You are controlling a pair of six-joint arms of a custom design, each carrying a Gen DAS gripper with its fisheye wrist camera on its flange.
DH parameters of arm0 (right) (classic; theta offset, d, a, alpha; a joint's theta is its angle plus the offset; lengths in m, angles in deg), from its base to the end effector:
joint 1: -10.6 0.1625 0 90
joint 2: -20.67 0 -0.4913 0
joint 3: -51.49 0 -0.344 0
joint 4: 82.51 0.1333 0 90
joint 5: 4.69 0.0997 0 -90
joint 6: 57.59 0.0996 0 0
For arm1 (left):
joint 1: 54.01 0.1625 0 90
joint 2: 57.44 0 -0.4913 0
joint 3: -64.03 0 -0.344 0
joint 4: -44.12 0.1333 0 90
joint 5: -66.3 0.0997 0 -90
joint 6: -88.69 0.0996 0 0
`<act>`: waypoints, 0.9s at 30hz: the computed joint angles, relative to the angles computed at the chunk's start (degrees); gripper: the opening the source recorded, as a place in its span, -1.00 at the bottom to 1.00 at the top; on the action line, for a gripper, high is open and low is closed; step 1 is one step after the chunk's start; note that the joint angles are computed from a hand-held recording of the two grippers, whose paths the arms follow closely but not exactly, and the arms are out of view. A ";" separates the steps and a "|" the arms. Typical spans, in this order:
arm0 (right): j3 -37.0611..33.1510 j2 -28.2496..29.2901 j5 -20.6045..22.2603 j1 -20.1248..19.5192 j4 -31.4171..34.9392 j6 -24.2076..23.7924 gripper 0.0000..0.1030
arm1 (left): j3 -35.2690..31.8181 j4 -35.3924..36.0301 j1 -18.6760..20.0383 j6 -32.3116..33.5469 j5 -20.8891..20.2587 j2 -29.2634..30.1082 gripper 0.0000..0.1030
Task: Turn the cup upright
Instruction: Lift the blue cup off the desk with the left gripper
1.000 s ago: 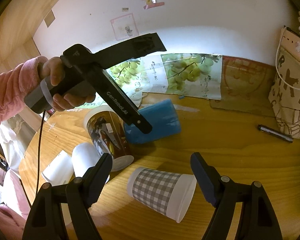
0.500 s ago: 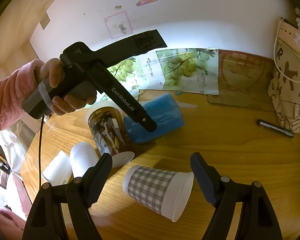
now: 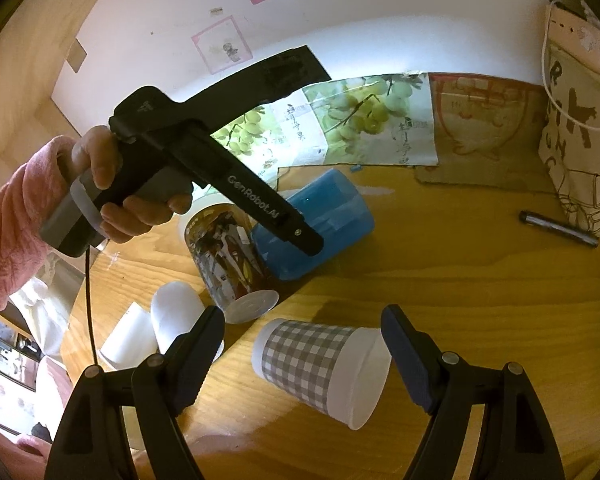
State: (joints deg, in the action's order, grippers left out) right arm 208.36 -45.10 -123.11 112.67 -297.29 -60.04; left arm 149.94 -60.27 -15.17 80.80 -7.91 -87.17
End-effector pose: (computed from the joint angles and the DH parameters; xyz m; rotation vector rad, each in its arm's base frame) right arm 0.1523 -0.3014 0.2490 0.1298 -2.5833 0.8326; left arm -0.3890 -0.5191 -0.0175 1.0339 2.2514 0.6528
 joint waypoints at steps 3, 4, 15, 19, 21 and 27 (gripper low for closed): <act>-0.50 -0.85 -0.18 0.34 1.83 -0.06 0.57 | 0.77 -0.64 -0.39 -1.54 0.05 -0.57 0.41; -0.62 -1.18 -0.22 0.43 2.48 0.03 0.57 | 1.01 -1.06 -0.38 -1.73 0.13 -0.90 0.41; -2.64 -4.60 -0.79 1.96 10.63 3.40 0.57 | 3.86 -4.84 -2.65 -8.15 -2.02 -6.49 0.40; -3.79 -4.95 -2.02 3.90 13.90 6.39 0.57 | 6.23 -5.99 -3.40 -10.38 -1.71 -9.76 0.39; -4.20 -4.96 -2.76 5.36 14.98 7.62 0.57 | 7.20 -6.43 -3.41 -11.46 -1.43 -11.28 0.39; -4.96 -5.27 -4.10 8.81 18.05 11.56 0.57 | 11.93 -9.59 -3.66 -15.67 -0.96 -16.68 0.39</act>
